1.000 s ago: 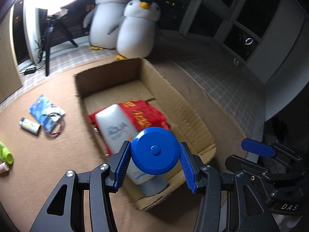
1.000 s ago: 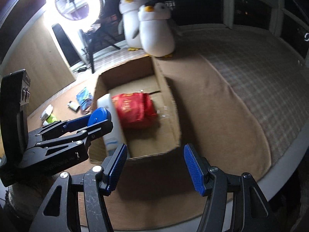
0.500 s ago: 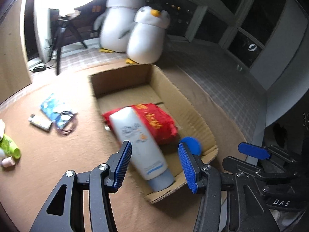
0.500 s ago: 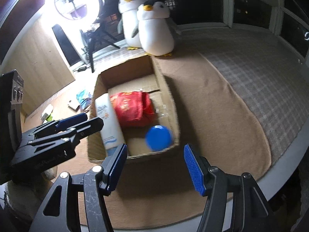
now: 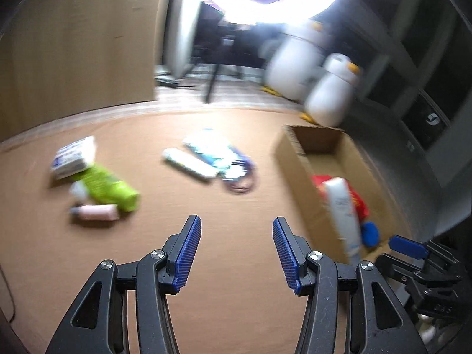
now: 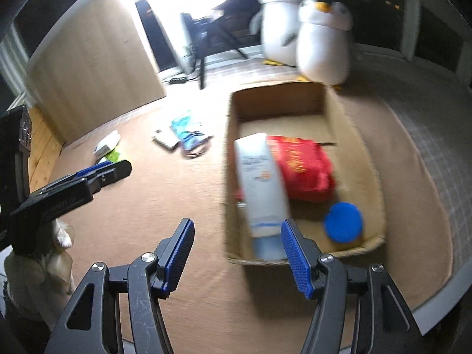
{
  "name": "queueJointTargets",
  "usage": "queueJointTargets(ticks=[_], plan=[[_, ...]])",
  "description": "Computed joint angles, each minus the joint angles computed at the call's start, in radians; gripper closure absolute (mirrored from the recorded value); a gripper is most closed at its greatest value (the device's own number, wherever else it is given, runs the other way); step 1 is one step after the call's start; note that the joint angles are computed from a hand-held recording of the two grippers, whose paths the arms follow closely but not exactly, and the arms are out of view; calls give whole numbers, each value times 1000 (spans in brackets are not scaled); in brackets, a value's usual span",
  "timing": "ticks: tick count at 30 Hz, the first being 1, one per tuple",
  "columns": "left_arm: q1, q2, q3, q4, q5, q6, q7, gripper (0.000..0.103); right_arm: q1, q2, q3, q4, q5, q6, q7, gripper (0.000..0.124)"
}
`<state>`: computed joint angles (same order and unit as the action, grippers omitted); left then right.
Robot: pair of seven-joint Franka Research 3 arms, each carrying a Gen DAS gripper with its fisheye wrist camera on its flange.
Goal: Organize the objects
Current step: 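Move the left tool back toward the remaining items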
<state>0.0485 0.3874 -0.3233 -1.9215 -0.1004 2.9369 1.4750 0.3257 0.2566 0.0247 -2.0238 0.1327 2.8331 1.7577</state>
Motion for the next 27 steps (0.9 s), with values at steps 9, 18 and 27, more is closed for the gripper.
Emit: queueJointTargets(ticks=[9, 18, 27], plan=[[111, -29, 65, -52, -30, 13, -16, 49, 50, 122, 38, 185, 3, -59, -49, 67], [178, 67, 94, 62, -26, -53, 16, 49, 89, 276, 72, 414, 40, -152, -134, 66], [157, 215, 115, 244, 42, -161, 22, 50, 129, 407, 60, 617, 40, -247, -159, 67]])
